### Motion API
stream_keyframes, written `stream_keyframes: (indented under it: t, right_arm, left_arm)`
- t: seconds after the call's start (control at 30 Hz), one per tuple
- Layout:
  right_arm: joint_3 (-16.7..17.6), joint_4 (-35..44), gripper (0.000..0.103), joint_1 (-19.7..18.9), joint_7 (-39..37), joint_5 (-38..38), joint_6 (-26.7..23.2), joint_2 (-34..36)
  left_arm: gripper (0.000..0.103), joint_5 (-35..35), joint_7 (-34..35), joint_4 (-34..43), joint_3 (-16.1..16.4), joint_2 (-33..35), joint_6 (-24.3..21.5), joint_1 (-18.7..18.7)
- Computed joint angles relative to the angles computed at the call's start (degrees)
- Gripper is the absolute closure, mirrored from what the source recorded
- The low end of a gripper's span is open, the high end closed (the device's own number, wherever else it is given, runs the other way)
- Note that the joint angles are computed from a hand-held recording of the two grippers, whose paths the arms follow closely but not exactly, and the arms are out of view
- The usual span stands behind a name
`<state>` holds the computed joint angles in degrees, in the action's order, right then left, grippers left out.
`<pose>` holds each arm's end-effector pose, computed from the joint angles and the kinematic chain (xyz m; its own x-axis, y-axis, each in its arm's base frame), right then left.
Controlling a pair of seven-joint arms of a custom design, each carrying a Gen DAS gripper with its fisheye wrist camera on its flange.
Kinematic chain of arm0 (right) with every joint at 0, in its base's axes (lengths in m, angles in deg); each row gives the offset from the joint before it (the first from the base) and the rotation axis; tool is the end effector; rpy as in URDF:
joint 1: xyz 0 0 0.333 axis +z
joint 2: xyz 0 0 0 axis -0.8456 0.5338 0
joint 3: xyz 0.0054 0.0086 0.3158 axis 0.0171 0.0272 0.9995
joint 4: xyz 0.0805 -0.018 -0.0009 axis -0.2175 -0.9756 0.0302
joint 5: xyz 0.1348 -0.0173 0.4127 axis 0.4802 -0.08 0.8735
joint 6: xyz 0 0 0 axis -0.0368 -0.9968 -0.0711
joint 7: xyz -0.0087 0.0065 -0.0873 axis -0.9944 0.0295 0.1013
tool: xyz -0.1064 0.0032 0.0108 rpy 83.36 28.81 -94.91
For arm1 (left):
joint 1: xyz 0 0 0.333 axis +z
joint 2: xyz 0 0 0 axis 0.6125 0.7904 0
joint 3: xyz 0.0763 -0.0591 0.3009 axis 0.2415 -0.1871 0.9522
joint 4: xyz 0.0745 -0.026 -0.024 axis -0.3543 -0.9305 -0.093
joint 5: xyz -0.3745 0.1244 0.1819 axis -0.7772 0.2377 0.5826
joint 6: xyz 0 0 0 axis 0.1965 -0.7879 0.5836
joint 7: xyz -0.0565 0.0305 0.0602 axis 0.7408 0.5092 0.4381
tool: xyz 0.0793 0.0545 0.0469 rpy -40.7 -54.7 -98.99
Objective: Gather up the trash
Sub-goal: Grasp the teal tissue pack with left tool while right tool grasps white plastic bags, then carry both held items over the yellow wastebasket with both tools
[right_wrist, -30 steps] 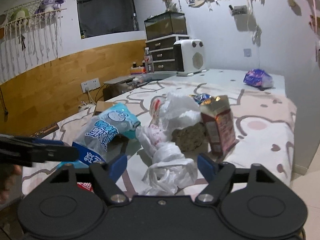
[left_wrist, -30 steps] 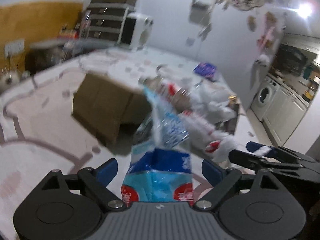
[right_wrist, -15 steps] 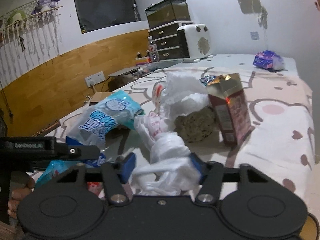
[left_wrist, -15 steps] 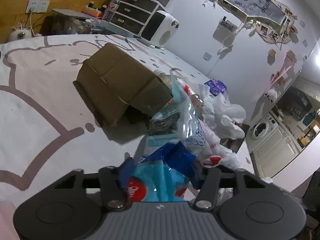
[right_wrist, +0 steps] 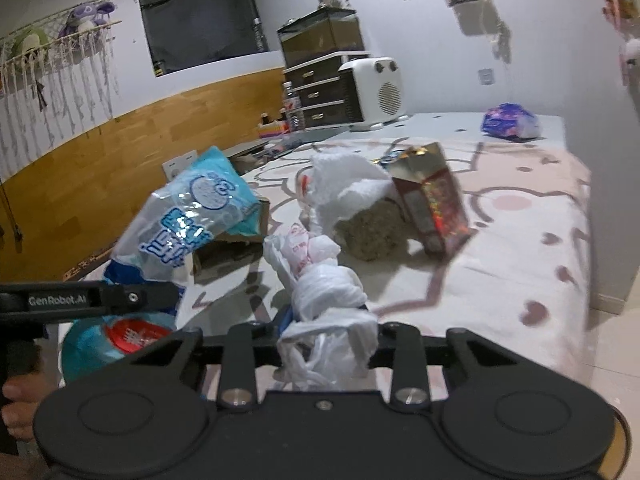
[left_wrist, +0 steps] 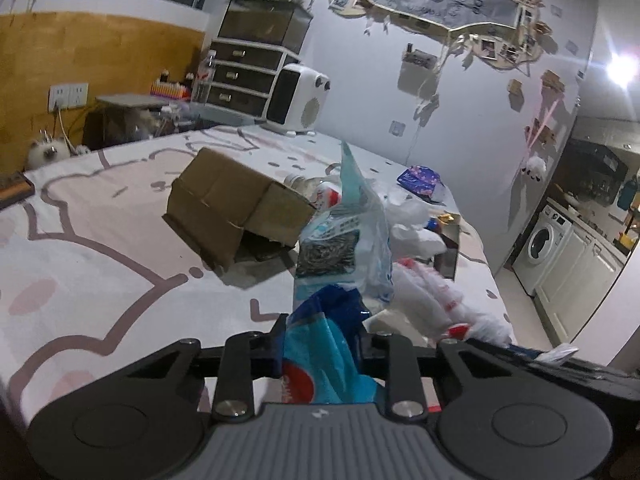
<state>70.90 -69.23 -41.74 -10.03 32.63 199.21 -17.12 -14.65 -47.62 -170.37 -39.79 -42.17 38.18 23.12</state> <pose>0.5191 0.1703 0.8014 0.6842 -0.6883 -0.2408 -0.4698 -0.1635 -0.8675 0.3716 -0.3107 0.8228 0.3348 -0.9040 0.2660 -0.3957 -0.3910 -0.8310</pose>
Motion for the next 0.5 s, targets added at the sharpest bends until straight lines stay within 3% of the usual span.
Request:
stream_keyframes:
  t: [0.5]
  right_arm:
    - [-1.1, -11.8, 0.070, -2.8, 3.5, -4.2, 8.1, -14.5]
  left_arm:
    - [0.075, 6.9, 2.9, 8.9, -5.8, 5.4, -5.6, -2.0]
